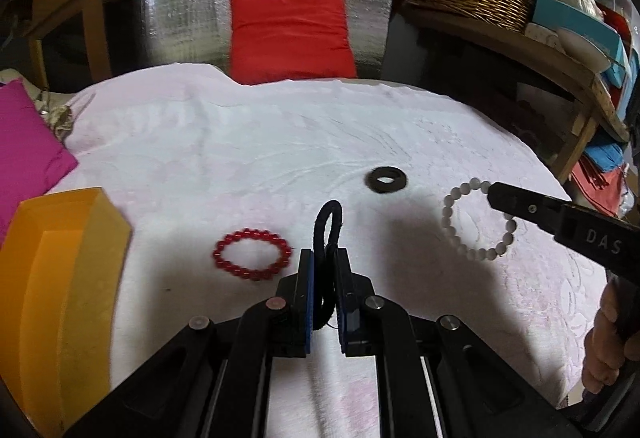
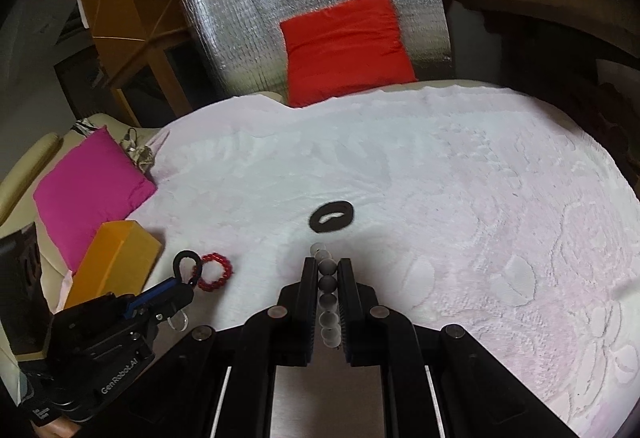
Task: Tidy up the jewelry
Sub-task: 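Lift the black hair tie with the left tool while the right tool lifts the white bracelet, then carry both items over the orange box and open both tools to drop them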
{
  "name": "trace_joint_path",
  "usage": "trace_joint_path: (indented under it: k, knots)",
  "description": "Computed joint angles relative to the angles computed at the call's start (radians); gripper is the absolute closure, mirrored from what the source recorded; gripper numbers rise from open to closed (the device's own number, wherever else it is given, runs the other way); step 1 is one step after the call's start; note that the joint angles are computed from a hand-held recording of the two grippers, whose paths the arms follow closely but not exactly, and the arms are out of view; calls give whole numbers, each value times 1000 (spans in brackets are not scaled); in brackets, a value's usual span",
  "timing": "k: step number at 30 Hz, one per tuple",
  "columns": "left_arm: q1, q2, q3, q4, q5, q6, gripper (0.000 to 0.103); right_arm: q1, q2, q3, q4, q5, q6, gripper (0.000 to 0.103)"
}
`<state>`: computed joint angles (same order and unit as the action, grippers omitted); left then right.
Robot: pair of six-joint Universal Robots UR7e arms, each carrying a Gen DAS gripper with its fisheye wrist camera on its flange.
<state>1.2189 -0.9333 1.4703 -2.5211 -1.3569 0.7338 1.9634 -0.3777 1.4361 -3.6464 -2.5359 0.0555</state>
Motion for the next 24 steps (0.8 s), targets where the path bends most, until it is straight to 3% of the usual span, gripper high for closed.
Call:
trace_joint_path:
  k: [16,24]
  knots:
    - [19,-61,46,-150,104,-3,93,47,73,-123,28,39,-72,92]
    - [22,-118,52,-201,117,11,93,63,111,-184,91,73,-67,92]
